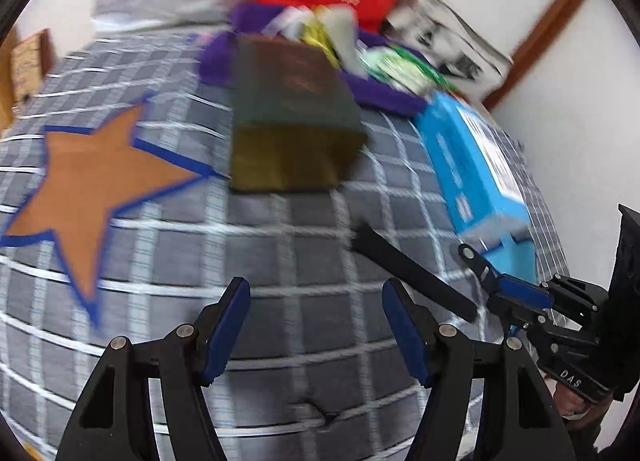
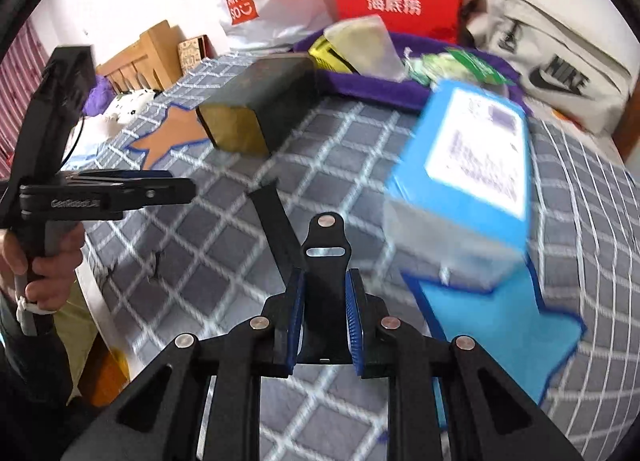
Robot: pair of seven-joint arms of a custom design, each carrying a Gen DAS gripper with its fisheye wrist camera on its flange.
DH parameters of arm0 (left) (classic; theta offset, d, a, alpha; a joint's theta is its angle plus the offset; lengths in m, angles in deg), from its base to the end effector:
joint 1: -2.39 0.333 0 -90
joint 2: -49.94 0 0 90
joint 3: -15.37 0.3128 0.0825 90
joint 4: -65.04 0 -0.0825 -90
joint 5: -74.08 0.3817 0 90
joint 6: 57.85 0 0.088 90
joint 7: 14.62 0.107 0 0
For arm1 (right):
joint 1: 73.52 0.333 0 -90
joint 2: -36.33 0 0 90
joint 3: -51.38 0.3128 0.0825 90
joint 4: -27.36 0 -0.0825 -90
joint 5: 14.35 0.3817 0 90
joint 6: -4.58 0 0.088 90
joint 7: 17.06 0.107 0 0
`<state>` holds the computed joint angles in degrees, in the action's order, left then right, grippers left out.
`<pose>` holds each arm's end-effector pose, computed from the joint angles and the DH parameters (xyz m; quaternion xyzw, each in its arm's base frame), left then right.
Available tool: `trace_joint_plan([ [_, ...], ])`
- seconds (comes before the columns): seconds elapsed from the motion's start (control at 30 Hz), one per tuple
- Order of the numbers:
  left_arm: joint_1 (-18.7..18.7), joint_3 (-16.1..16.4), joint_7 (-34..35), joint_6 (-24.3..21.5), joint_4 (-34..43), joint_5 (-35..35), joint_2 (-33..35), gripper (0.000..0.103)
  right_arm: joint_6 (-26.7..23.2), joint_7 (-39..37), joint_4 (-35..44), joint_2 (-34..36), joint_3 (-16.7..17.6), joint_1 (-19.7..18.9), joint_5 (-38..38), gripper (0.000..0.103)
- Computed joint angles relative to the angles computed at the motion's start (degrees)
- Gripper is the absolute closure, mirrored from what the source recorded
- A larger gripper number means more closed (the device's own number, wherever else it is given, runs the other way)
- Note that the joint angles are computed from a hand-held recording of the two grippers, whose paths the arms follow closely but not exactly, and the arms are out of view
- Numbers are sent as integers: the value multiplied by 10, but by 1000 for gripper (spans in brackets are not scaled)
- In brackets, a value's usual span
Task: Organize soft objects
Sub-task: 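Lower both open tools onto the two black watch strap pieces, then close the right tool on the buckle strap piece while the left tool grasps the holed piece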
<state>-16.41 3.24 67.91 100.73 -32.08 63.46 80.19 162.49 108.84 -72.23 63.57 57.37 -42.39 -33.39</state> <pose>0.6261 -0.3398 0.3550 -0.6070 0.7404 -0.2877 0.0247 0.5564 0.4260 0.3647 -0.7641 0.5814 -0.1186 0.2531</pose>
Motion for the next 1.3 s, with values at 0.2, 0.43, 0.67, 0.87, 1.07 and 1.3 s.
trace_joint_plan([
  [0.2,-22,-14,11,-10,44,22,35,35,45,110,-112,-68,-48,19,-68,83],
  [0.43,-69,17,-13,-60,145,66,90,35,85,158,-153,-86,-44,-10,-98,83],
  [0.67,-119,51,-37,-126,300,123,178,34,106,131,-160,-80,-27,-35,-69,83],
  [0.87,-157,94,-94,-115,235,213,139,35,116,158,-161,-80,-51,-15,-93,83],
  [1.07,-141,92,-129,-84,115,245,63,45,103,170,-136,-56,-56,-10,-109,82],
  [1.3,-140,85,-159,-88,138,270,78,51,147,182,-139,-45,-62,-13,-109,74],
])
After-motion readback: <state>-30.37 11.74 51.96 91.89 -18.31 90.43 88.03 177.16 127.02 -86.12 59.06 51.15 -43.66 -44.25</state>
